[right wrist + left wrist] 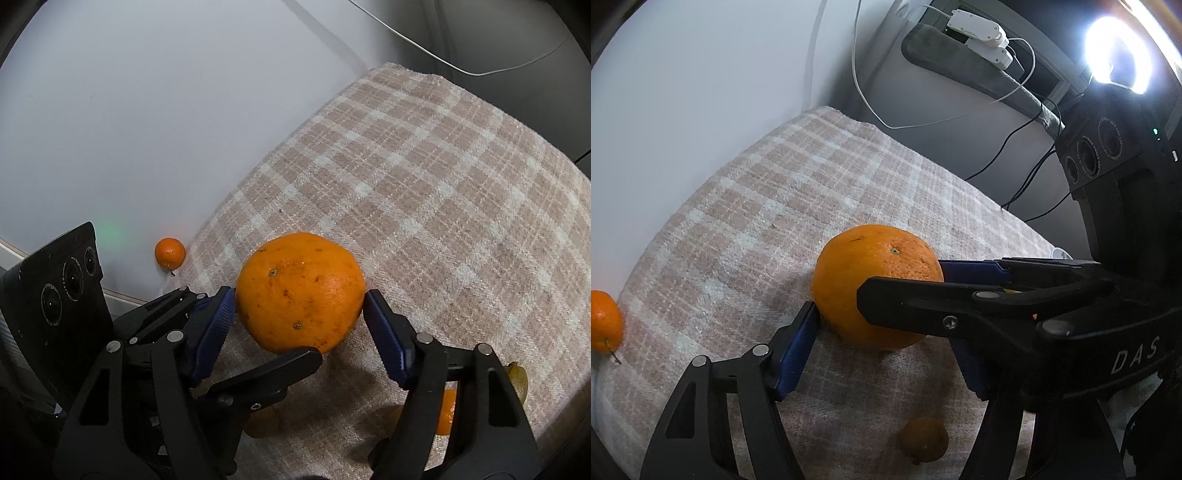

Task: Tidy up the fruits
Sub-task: 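Lift the bumpy orange and carry it toward the white plate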

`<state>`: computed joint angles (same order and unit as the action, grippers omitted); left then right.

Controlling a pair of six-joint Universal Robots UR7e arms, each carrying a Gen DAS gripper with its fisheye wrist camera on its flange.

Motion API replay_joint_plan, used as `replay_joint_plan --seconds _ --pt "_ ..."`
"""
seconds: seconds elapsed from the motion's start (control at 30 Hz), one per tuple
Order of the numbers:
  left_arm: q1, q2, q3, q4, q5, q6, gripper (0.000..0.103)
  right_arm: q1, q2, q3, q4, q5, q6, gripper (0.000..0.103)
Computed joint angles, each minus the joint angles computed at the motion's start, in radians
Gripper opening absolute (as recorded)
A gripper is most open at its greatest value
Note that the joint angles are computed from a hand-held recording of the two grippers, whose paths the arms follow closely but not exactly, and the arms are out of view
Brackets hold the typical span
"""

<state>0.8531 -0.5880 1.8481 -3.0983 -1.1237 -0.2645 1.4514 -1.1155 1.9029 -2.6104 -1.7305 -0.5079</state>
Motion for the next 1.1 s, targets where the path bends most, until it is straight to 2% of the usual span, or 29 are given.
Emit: replay_joint_plan --seconds 0.53,1.1 --pt "-0.044 0.008 -0.013 -0.023 0.032 0.034 0.068 -0.003 -0.066 0.061 -0.069 0.018 -0.028 0.073" --pt "-0.119 0.111 -0.148 0.026 -0.021 0.085 0.068 -0.077 -0.24 0.118 -0.102 0.038 -0.037 0.073"
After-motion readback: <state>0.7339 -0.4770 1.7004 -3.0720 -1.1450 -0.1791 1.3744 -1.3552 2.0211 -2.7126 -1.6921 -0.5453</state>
